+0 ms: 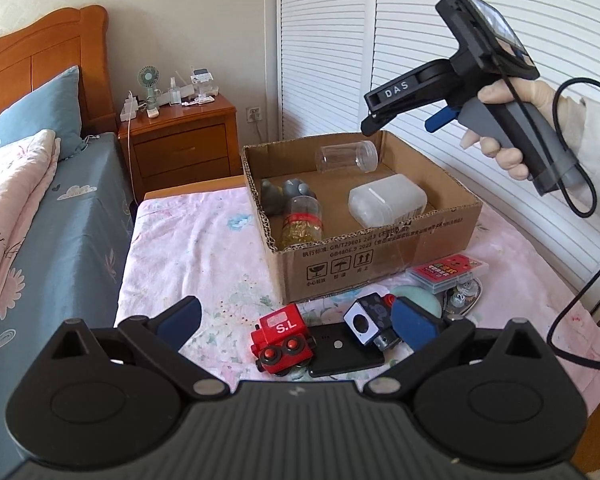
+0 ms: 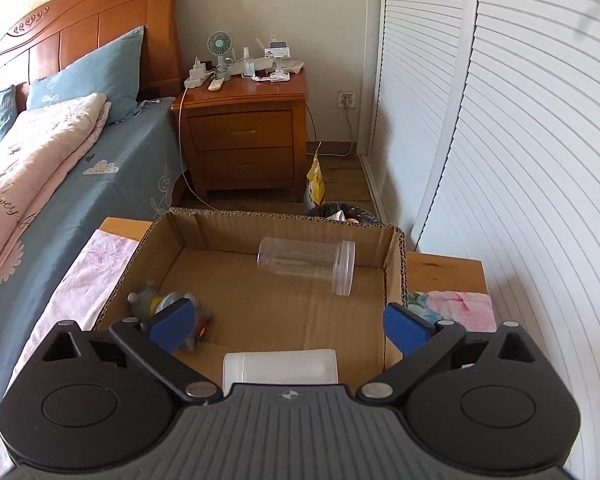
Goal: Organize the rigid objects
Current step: 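Lower the white container into the box and open the right tool, then grasp the red card box with the right tool while the left tool grasps the red S.L toy train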
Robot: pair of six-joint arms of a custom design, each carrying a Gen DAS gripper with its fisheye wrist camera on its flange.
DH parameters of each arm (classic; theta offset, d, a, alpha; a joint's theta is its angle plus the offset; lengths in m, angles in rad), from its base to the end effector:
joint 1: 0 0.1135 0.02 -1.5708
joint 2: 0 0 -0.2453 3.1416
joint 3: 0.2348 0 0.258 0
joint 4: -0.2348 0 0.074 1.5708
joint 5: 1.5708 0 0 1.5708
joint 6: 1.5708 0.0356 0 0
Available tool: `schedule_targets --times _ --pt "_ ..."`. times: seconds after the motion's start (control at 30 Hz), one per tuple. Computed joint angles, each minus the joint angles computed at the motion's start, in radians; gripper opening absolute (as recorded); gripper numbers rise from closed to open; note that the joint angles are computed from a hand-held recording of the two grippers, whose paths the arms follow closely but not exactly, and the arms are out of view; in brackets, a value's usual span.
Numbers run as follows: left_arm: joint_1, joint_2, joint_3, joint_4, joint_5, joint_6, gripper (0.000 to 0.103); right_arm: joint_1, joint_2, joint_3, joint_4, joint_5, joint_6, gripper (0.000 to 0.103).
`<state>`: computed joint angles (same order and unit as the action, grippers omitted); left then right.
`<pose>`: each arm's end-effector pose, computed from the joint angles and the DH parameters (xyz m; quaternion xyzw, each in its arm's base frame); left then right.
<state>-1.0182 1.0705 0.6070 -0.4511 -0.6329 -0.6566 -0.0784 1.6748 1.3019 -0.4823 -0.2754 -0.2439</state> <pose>0.1314 -0.1730 0.1889 0.0631 0.9030 -0.0303 0.4239 0.3717 -0.0195 0.2403 -0.1246 0.9207 0.0712 0.3630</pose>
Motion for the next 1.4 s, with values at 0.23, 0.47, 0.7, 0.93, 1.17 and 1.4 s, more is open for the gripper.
schedule_targets --times 0.23,0.47,0.7,0.93,1.17,1.4 --pt "-0.019 0.011 0.002 -0.015 -0.008 -0.017 0.101 -0.057 -0.189 -0.169 -0.040 -0.035 -0.066 0.103" --pt "-0.031 0.031 0.007 -0.035 -0.006 -0.041 0.101 -0.119 -0.360 -0.377 0.003 -0.047 -0.100 0.103" --pt "-0.017 0.051 -0.013 -0.019 0.019 -0.064 0.101 -0.160 -0.410 -0.524 0.036 -0.031 -0.066 0.103" --pt "0.008 0.071 -0.033 0.001 0.054 -0.074 0.101 -0.099 -0.329 -0.584 0.126 0.055 -0.015 0.103" --pt "0.044 0.077 -0.051 0.024 0.084 -0.077 0.101 -0.042 -0.195 -0.565 0.209 0.114 0.055 0.103" --pt "0.080 0.103 -0.061 0.068 0.111 -0.055 0.101 -0.057 -0.165 -0.590 0.262 0.162 0.031 0.103"
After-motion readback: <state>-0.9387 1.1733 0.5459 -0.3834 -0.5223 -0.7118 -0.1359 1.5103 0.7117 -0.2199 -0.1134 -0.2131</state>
